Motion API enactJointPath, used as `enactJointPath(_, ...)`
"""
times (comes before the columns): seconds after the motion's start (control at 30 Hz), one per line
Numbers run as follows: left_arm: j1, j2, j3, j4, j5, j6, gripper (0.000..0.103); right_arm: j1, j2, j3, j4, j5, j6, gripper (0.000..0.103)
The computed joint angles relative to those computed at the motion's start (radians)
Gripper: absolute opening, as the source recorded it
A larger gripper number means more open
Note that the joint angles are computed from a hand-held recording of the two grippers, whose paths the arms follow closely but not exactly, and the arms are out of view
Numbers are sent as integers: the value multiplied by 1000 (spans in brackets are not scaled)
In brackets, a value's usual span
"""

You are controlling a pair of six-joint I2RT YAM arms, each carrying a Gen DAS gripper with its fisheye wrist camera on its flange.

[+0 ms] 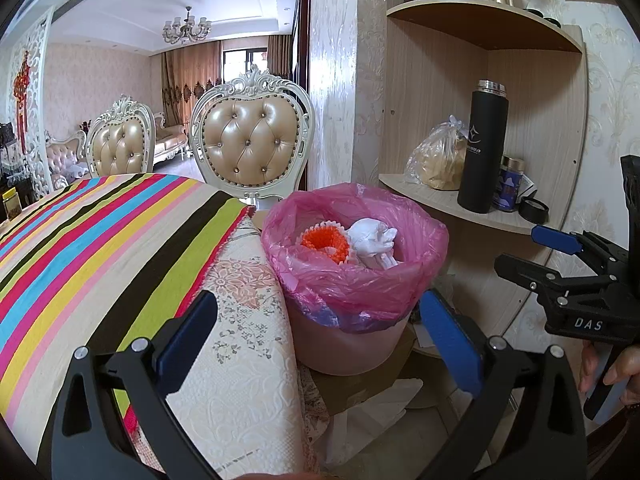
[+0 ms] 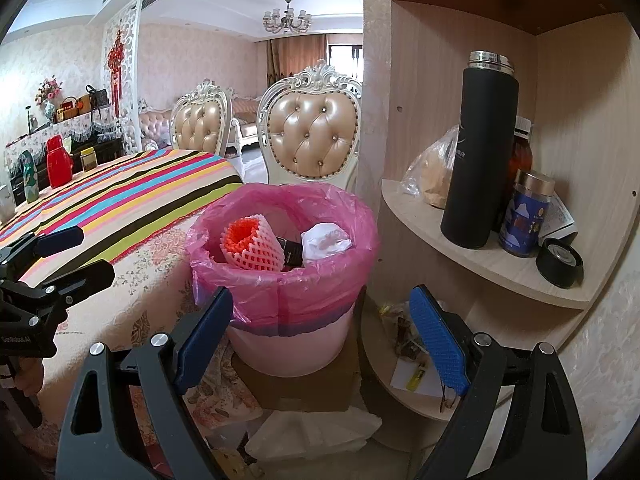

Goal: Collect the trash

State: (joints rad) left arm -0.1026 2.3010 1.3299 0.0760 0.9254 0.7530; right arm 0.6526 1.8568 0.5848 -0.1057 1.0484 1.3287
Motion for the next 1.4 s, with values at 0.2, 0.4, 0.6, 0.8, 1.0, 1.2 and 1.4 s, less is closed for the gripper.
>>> enactJointPath(0.2, 1, 3, 2, -3, 1, 3, 98, 1, 1, -2, 5, -2, -1, 85)
enactJointPath(0.4, 0, 2, 2, -2, 0, 2, 98, -1, 3, -3, 12, -2, -5, 85)
enactJointPath(0.6, 0, 1, 0, 0, 0, 2, 98, -1, 3, -3, 13, -2, -5, 85)
enactJointPath(0.8, 2, 5, 2, 0, 2, 6, 98, -1, 2, -3, 12, -3, -6, 85)
enactJointPath(1.0, 4, 3, -3, 5, 4, 7, 98, 0, 4, -2, 13, -3, -3, 85)
enactJointPath(1.2, 10, 4, 6, -26, 17, 30, 98, 2, 11, 1, 13, 0, -1, 85)
enactJointPath(1.4, 16, 3, 10, -38, 31, 40, 98, 0, 21, 0, 25, -4, 3, 85)
